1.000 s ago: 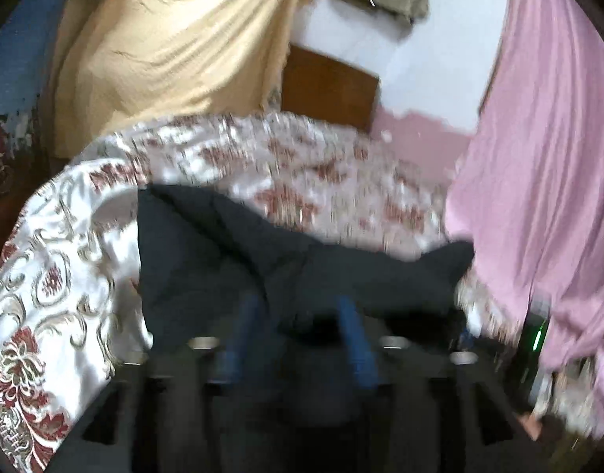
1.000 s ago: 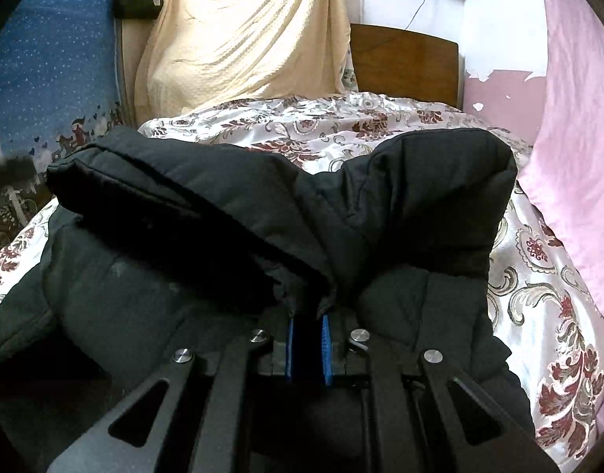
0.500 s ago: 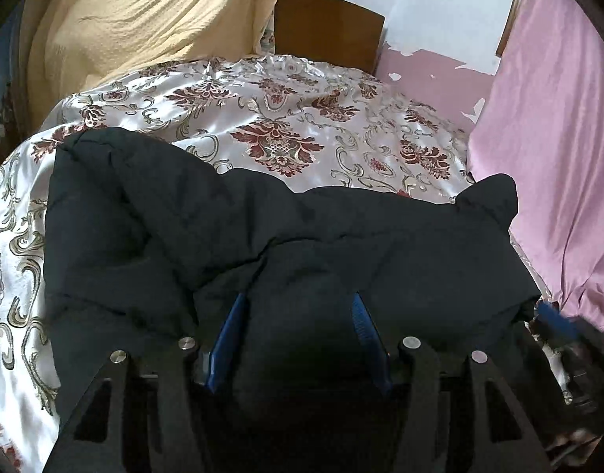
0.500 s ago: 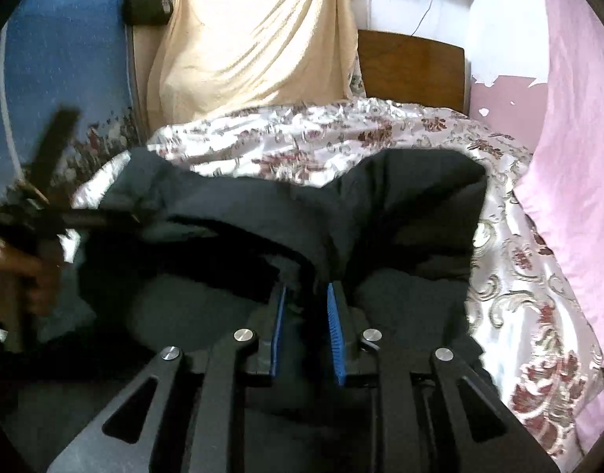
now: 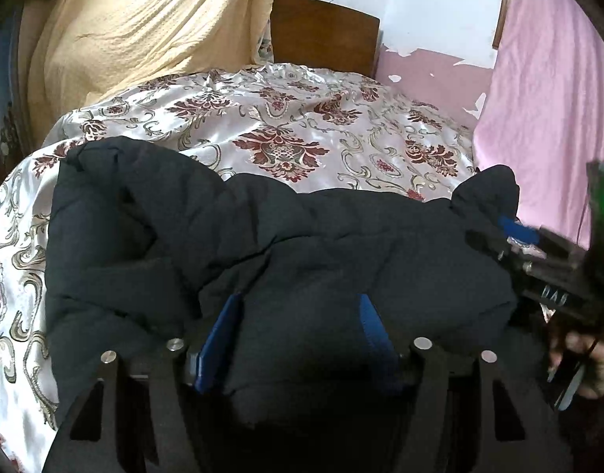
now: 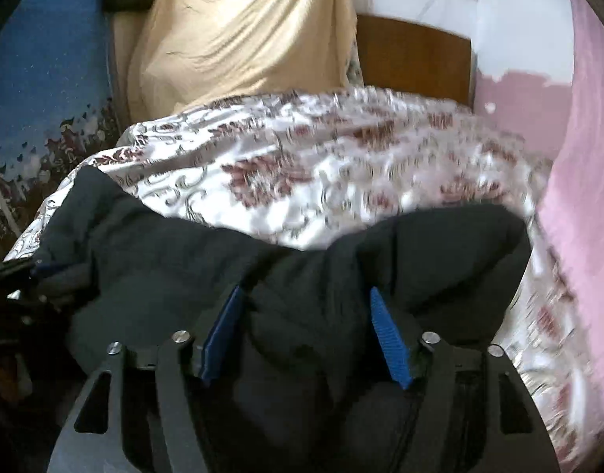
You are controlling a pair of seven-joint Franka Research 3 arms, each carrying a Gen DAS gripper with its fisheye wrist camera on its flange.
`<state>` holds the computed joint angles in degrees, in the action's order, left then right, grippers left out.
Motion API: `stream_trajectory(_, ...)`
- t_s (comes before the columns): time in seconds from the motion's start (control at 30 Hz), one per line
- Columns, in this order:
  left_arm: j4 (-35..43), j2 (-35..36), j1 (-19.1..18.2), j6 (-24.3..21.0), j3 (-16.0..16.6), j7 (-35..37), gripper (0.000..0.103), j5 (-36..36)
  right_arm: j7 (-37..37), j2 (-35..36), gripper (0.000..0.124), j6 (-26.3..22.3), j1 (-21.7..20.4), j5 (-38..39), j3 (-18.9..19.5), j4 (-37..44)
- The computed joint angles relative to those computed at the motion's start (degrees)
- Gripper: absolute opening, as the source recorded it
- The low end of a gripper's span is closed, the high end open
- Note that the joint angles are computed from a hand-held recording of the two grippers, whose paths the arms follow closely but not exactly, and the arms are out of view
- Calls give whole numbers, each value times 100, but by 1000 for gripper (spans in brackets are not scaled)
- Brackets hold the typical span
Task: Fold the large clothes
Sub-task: 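Lift the hem with both grippers and fold it up toward the collar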
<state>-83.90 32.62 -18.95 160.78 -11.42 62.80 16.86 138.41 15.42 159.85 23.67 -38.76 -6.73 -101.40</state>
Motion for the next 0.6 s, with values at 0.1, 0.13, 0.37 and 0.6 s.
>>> stream_trajectory(0.1, 118, 110, -169, -4, 190, -28, 66, 262, 201, 134, 64, 231, 65, -252, -121, -88)
stream_trajectory(0.13, 204, 169, -247, -60, 269, -60, 66, 372, 217, 200, 64, 251, 82, -283, -147, -84)
stream_trajectory(0.37, 727, 629, -409, -20, 482, -218, 65, 706, -360, 658, 64, 133, 26, 412, -132, 272)
stream_trajectory(0.6, 785, 749, -558, 179, 707, -570, 66, 983, -109, 805, 65, 369, 365, 323, -582, 283)
